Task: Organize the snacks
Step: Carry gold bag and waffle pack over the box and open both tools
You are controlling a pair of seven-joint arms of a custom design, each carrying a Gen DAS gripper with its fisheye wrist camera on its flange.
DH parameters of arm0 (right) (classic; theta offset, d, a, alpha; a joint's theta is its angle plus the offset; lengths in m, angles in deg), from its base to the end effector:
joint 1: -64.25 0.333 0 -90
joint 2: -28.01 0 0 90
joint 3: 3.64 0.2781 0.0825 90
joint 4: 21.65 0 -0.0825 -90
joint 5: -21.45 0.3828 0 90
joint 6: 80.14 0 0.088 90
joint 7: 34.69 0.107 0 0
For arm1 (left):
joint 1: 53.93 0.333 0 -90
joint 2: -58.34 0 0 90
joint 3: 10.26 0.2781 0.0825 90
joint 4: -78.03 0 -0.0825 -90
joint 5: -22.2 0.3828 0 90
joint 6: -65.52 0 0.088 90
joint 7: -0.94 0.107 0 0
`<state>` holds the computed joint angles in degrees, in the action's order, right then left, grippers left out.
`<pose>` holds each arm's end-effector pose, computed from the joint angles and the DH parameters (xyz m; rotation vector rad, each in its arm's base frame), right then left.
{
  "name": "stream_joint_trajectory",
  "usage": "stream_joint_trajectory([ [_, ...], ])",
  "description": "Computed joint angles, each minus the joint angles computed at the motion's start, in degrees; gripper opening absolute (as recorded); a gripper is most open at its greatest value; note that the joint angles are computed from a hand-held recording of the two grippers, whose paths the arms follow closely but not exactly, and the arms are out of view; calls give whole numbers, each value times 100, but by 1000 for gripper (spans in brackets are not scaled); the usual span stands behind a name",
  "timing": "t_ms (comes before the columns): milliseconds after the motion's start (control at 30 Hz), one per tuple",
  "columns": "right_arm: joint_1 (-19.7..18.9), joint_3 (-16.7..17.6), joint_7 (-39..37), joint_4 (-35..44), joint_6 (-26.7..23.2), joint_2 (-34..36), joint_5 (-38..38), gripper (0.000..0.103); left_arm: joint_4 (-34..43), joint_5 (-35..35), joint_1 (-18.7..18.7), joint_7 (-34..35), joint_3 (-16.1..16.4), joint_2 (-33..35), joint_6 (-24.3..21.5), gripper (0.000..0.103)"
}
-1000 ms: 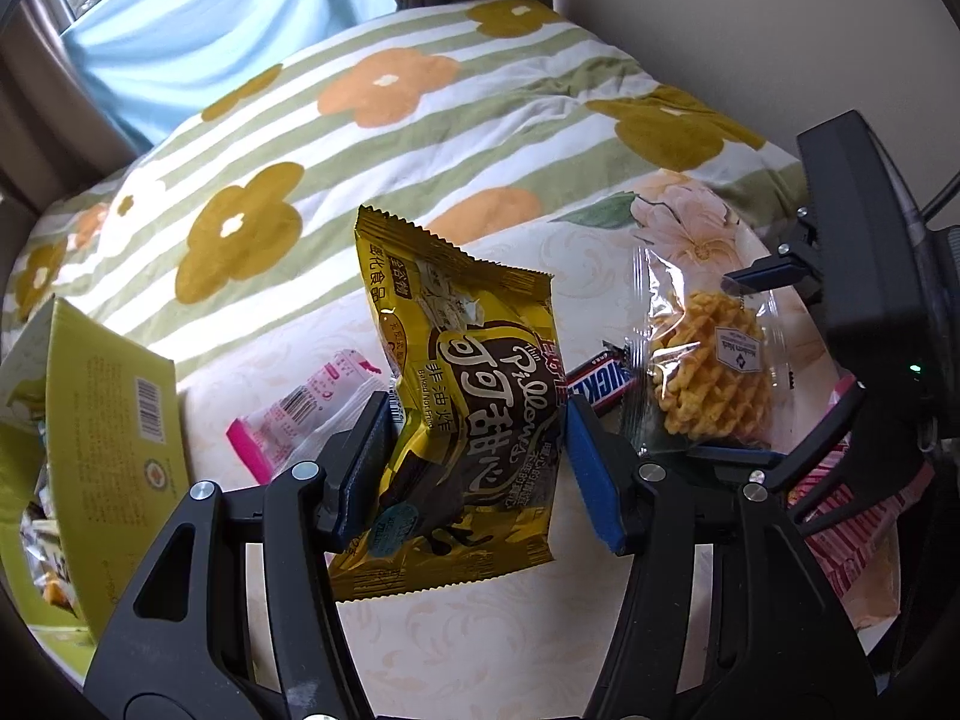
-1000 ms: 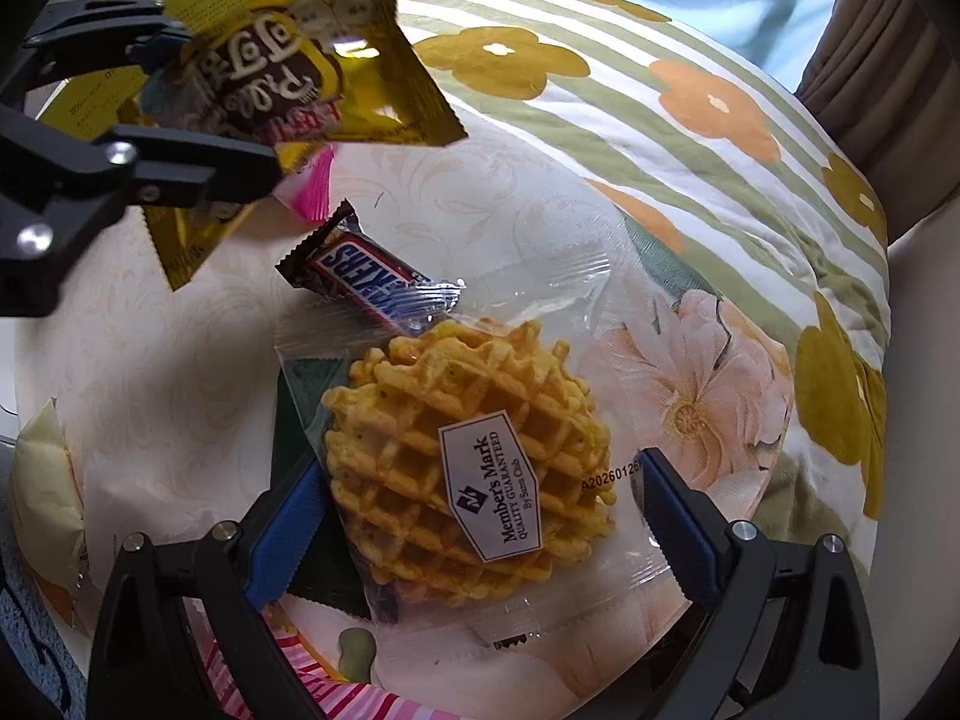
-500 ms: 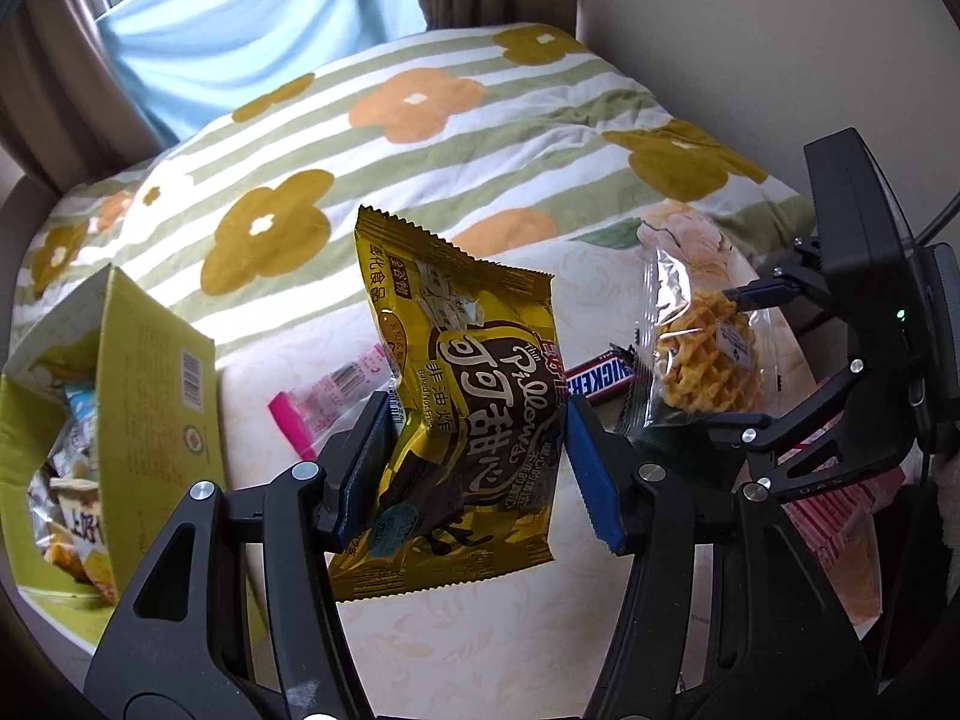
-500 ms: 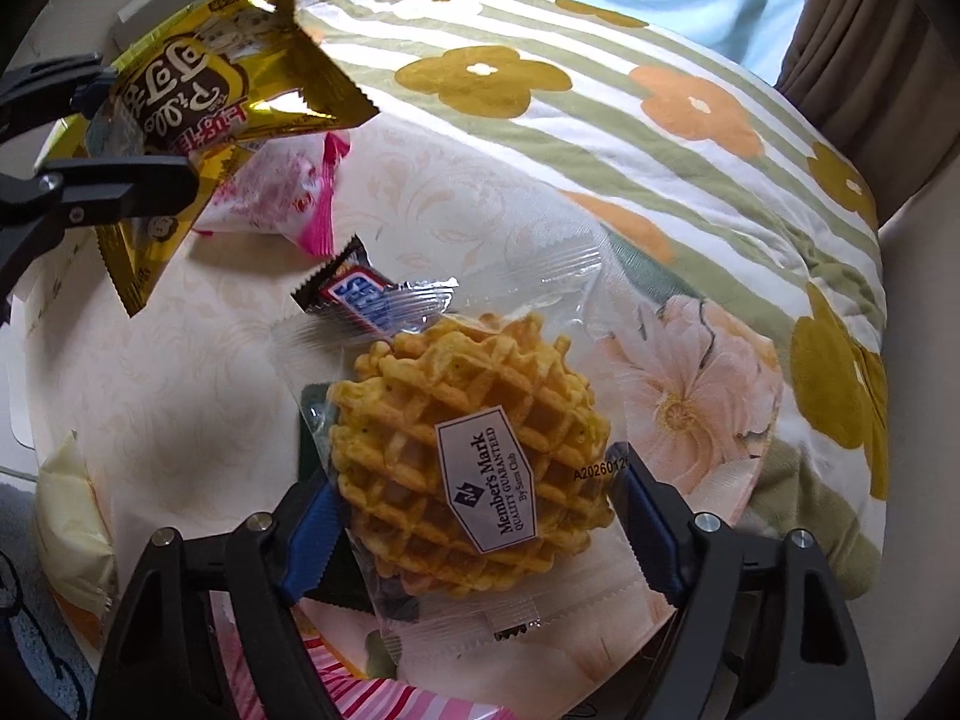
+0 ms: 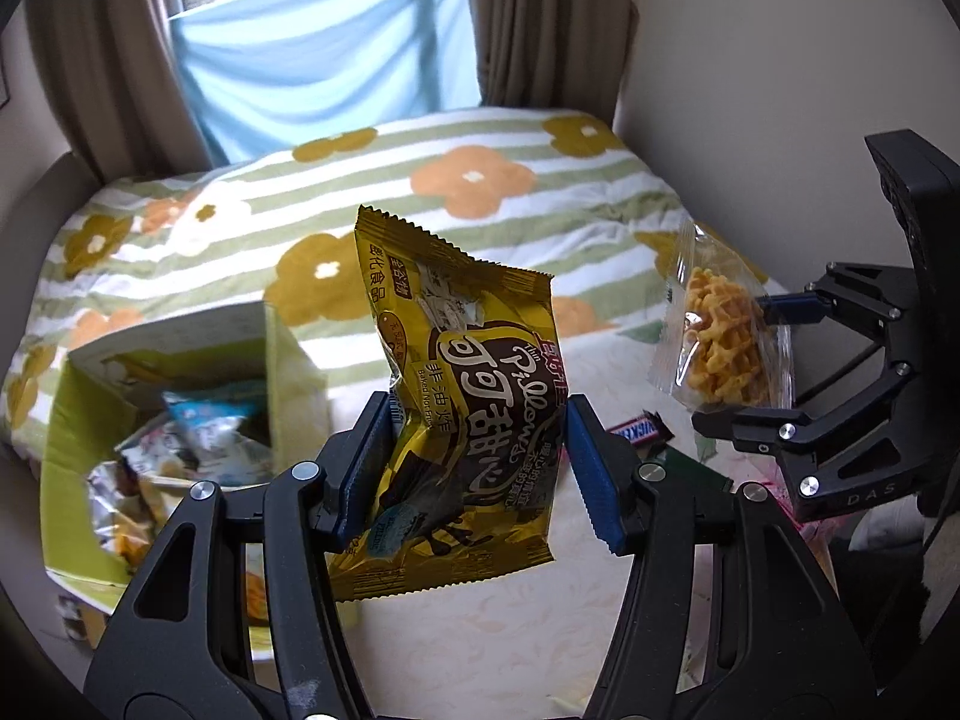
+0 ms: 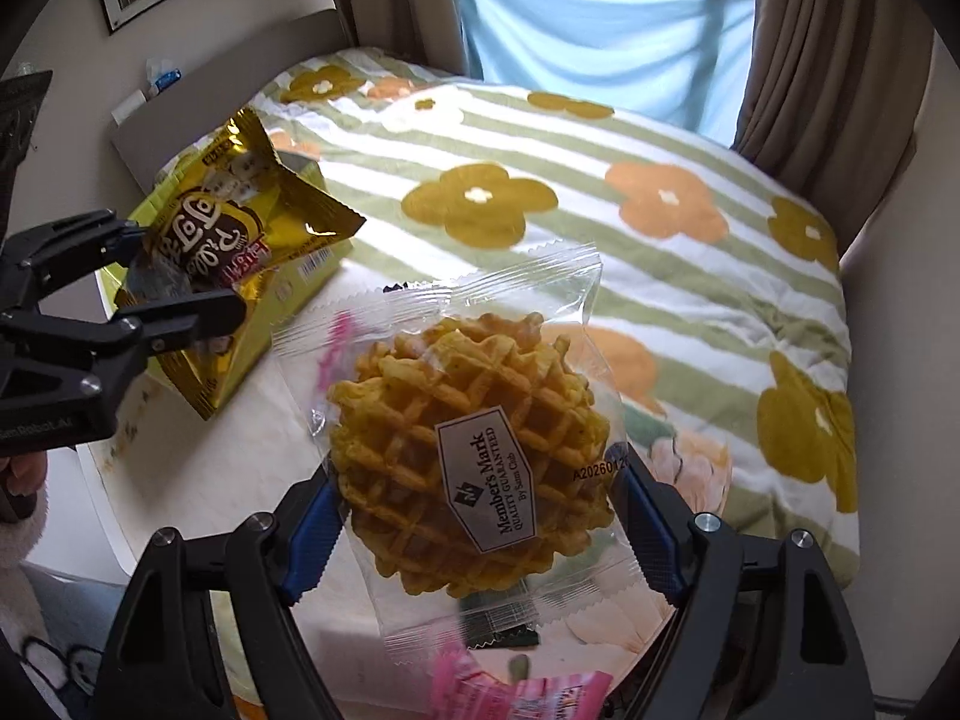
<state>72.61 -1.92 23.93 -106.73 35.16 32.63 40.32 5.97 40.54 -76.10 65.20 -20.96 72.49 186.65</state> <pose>0.5999 0.1253 0.6328 -2.3394 1.1613 -0.2428 0.5690 -0.3286 0.6568 -1.6795 2.0201 -0.6981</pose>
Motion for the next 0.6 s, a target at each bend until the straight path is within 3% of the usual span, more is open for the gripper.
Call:
stream_joint_trajectory([
  [267,596,365,1089,949,41,449,-515,79,-1448,-615,894,682,143,-1339,484,54],
  [600,1544,634,2781,3228,-329,2121,-1192,79,-2536,-1542,1969,2053,481,-2172,585,54],
])
